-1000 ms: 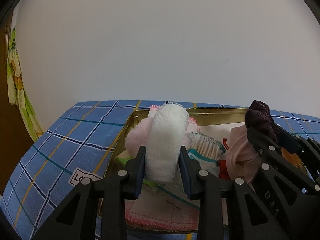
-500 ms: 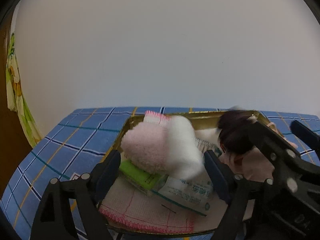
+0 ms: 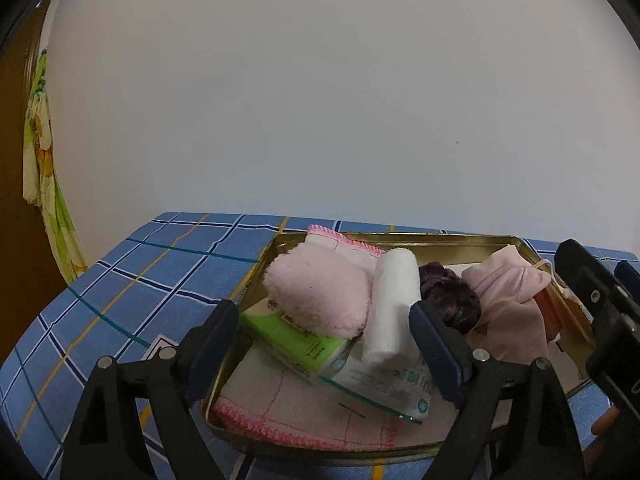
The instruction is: Organize soft objects
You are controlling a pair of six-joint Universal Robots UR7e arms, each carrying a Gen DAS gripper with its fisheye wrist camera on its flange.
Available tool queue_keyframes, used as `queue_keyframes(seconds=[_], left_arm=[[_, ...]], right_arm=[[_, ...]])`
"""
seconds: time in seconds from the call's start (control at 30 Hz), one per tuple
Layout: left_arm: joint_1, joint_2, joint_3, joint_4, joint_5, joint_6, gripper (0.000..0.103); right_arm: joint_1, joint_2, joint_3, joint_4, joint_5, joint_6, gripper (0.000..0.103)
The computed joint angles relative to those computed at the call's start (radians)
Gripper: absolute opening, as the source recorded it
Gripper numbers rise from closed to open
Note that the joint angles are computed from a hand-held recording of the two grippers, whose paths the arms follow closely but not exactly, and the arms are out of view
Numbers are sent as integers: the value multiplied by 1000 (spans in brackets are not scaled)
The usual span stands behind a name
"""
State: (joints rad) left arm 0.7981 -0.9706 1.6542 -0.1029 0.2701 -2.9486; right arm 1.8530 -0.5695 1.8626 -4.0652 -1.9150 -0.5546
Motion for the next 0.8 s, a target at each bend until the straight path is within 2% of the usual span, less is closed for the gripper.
queue_keyframes(seconds=[0.3, 0.6, 0.67, 0.8], left_arm=[[-30, -49, 80, -155, -41, 100, 89], [-59, -103, 181, -449, -63, 372, 89], [-63, -114, 205, -534, -64, 452, 89], [-70, -124, 233, -621, -65, 532, 89]], right_arm=[[23, 31, 6, -138, -11, -93, 103], [21, 37, 41, -329, 18, -82, 103], [21, 38, 42, -346, 13, -80, 103], [19, 43, 32, -345, 13, -89, 103]])
